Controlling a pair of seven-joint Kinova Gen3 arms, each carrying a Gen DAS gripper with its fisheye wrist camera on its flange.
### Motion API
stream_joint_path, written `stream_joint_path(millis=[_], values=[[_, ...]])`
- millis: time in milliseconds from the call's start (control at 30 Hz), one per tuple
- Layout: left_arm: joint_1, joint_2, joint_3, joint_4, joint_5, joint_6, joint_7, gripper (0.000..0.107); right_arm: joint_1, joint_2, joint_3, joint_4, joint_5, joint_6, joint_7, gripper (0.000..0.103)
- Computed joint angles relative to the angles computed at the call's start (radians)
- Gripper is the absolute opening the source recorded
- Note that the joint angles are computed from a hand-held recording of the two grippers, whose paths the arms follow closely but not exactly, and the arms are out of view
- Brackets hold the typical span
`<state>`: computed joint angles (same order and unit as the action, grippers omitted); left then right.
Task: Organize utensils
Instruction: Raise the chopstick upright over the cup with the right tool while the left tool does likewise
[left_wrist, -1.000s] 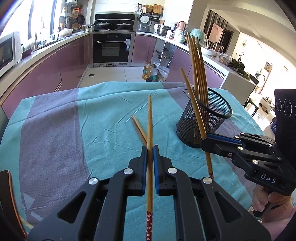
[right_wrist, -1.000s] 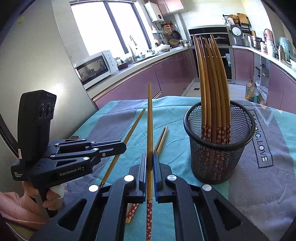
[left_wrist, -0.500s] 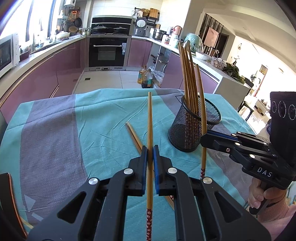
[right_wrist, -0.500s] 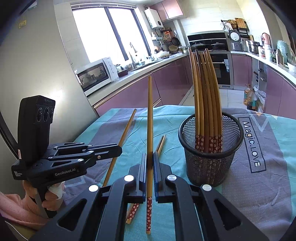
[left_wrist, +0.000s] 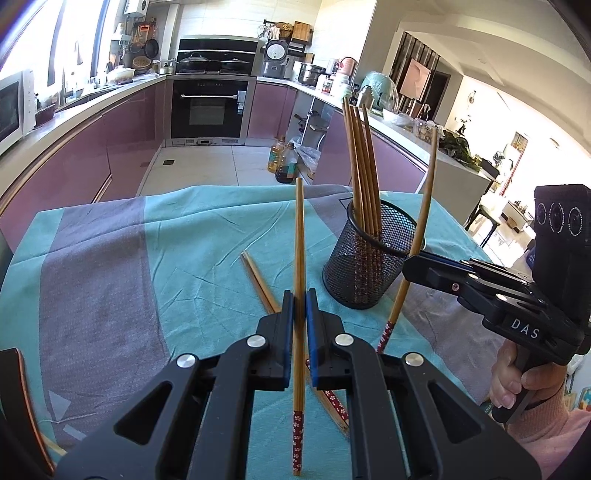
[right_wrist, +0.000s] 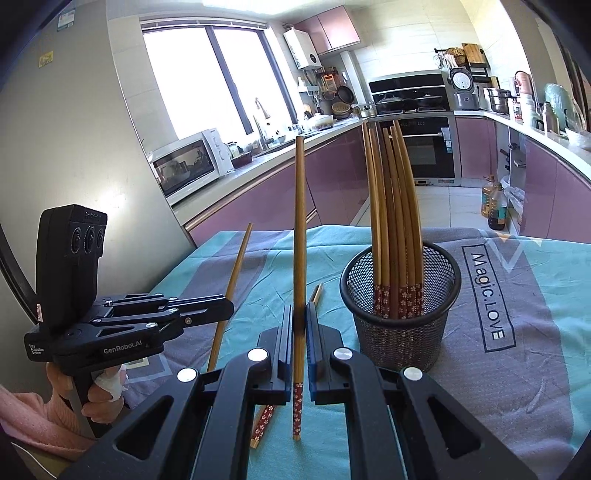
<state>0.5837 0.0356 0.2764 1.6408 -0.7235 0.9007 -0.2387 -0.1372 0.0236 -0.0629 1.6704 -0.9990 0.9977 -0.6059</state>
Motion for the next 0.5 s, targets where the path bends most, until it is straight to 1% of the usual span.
stream_joint_path(millis=[167,500], values=[[0.010,-0.002,0.006,-0.009,-0.022,0.014,0.012,0.007,0.011,-0.006,0.010,0.002,-0.021,0.009,0.015,0.006],[0.010,-0.011,0.011,-0.016,-0.035,0.006,0.009,0.007,0.026,-0.010,0.022,-0.005,-0.048,0.022,0.034,0.006]])
